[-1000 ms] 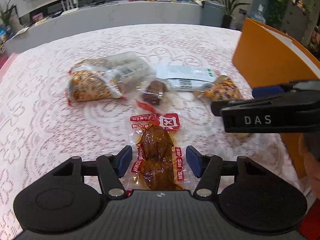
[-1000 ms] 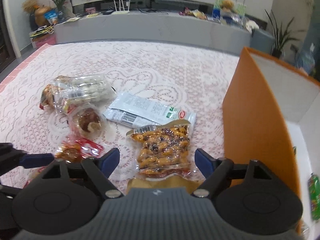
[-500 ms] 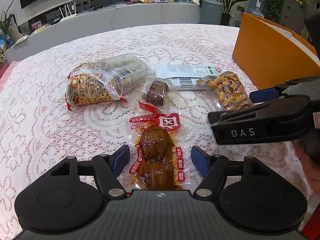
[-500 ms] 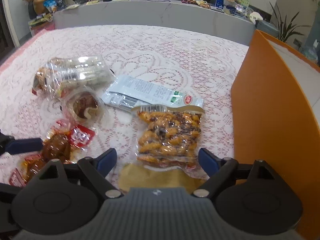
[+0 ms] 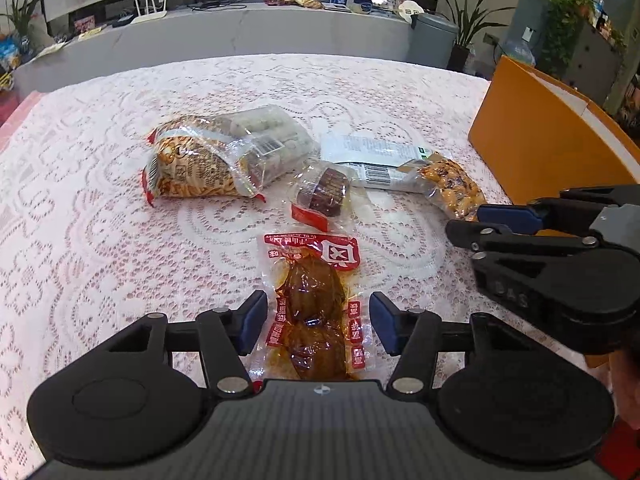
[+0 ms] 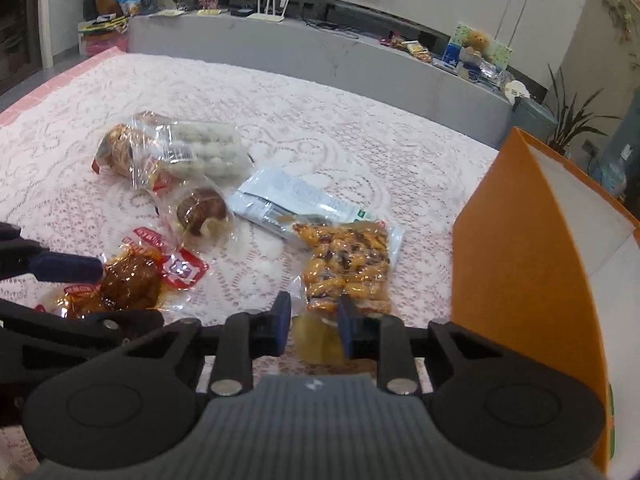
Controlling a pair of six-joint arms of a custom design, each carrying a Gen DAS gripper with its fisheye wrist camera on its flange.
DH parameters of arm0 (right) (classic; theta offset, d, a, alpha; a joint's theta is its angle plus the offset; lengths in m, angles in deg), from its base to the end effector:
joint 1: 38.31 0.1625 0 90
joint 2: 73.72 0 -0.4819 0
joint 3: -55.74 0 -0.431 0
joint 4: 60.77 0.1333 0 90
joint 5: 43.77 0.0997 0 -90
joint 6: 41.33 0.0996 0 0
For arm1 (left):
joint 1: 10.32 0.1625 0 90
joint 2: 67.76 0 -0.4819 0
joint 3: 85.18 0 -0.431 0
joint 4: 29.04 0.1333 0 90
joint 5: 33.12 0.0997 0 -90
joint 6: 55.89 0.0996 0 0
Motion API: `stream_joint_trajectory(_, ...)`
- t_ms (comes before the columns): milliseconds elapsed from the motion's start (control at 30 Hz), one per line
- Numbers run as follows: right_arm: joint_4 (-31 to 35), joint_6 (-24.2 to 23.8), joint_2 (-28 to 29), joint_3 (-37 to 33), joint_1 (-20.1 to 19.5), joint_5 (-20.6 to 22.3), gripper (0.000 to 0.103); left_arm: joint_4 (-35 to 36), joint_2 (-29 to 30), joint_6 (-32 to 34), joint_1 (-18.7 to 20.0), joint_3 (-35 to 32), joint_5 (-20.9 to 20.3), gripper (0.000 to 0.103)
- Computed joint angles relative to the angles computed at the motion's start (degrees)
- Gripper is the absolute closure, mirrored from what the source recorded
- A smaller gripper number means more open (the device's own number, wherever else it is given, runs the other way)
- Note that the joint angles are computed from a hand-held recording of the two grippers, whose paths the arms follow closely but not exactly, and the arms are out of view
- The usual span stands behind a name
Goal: Organize snacks
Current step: 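Lower the left tool onto the red meat packet while the right approaches the nut bag, then grasp the vacuum-packed nut bag with the right tool while the left grasps the meat packet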
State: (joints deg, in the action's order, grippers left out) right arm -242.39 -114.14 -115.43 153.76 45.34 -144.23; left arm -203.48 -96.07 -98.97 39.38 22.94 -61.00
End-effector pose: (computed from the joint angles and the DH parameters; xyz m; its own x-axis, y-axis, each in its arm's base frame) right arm 0.0330 -0.7450 0.1022 -0.3716 -0.7118 0.5960 -0.8959 0.4432 -0.0293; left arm -0.2216 -0.6035 -0.0715 -0.7345 -0.3381 -0.5884 0.1958 0.7246 -0.6607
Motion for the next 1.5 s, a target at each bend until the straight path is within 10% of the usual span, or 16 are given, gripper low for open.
stream_joint_trajectory(600, 25.2, 12.4, -8.9, -0.5, -2.3, 15.8, 0.1, -5.0, -1.5, -2.5, -1.2, 3.3, 0.6, 0.042)
stream_joint_trajectory(800, 22.1, 13.3, -8.4, -0.4, -2.2, 14.6, 0.097, -4.2, -1.6, -2.6, -0.9, 3.0, 0.0, 0.042)
stream_joint_trajectory(933, 6.8, 6.6, -6.8, 2.7, -1.3, 10.3, 0.092, -3.8, -1.7, -2.9, -0.8, 3.0, -0.1, 0.042)
stream_joint_trajectory(1133, 14.5, 12.4, -5.5, -1.0, -1.3, 6.9, 0.092, -3.4, -1.8, -3.2, -0.3, 2.9, -0.9, 0.043)
stream_joint_trajectory(1300, 22.9, 16.7, -5.8, -2.9, -1.4, 8.5, 0.035, -1.4, -2.0, -3.6, -0.4, 2.8, -0.7, 0.043)
stream_joint_trajectory(1500, 26.0, 16.9, -3.3, -4.3, -0.4, 5.1, 0.025, 13.7, -4.8, -14.0, -1.2, 3.5, 1.5, 0.043)
